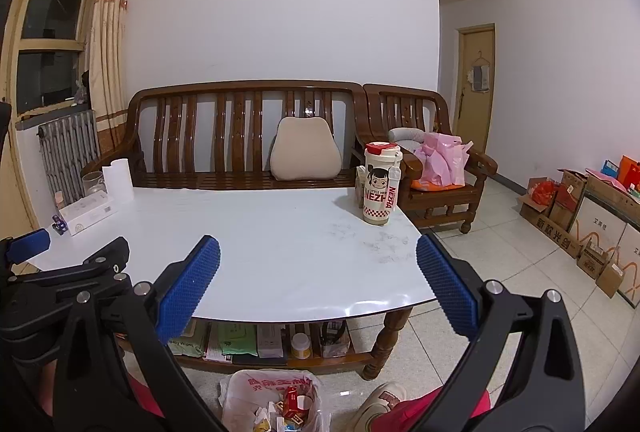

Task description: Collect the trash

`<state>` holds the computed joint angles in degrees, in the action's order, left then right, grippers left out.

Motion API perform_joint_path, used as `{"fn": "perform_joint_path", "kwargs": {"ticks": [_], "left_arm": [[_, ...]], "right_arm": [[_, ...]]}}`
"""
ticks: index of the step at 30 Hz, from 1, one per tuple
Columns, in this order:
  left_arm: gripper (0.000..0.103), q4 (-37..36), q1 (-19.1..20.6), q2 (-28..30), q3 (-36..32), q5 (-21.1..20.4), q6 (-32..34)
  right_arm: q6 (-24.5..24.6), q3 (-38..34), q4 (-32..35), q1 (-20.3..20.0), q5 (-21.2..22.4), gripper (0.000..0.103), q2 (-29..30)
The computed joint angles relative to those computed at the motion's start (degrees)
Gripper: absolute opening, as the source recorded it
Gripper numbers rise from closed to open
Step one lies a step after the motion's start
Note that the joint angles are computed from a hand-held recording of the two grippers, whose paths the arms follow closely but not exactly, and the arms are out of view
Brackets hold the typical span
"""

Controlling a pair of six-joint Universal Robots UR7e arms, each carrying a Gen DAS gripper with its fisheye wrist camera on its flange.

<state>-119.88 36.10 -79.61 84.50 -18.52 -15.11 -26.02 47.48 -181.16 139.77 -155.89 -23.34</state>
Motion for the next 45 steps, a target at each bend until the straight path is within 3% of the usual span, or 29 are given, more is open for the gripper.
{"fn": "perform_joint_path", "kwargs": {"ticks": [36, 45], "left_arm": [[0.095, -1.1, -0.1, -0.3, 0.5, 0.6, 0.9], [0.095, 2.8, 0.3, -0.2, -0.6, 0.1, -1.6]], "right_arm": [[0.8, 0.5, 0.7, 0.0, 0.1, 0.096, -0.3], [1.3, 0.7, 0.9, 0.0, -0.1, 0.096, -0.1]]}}
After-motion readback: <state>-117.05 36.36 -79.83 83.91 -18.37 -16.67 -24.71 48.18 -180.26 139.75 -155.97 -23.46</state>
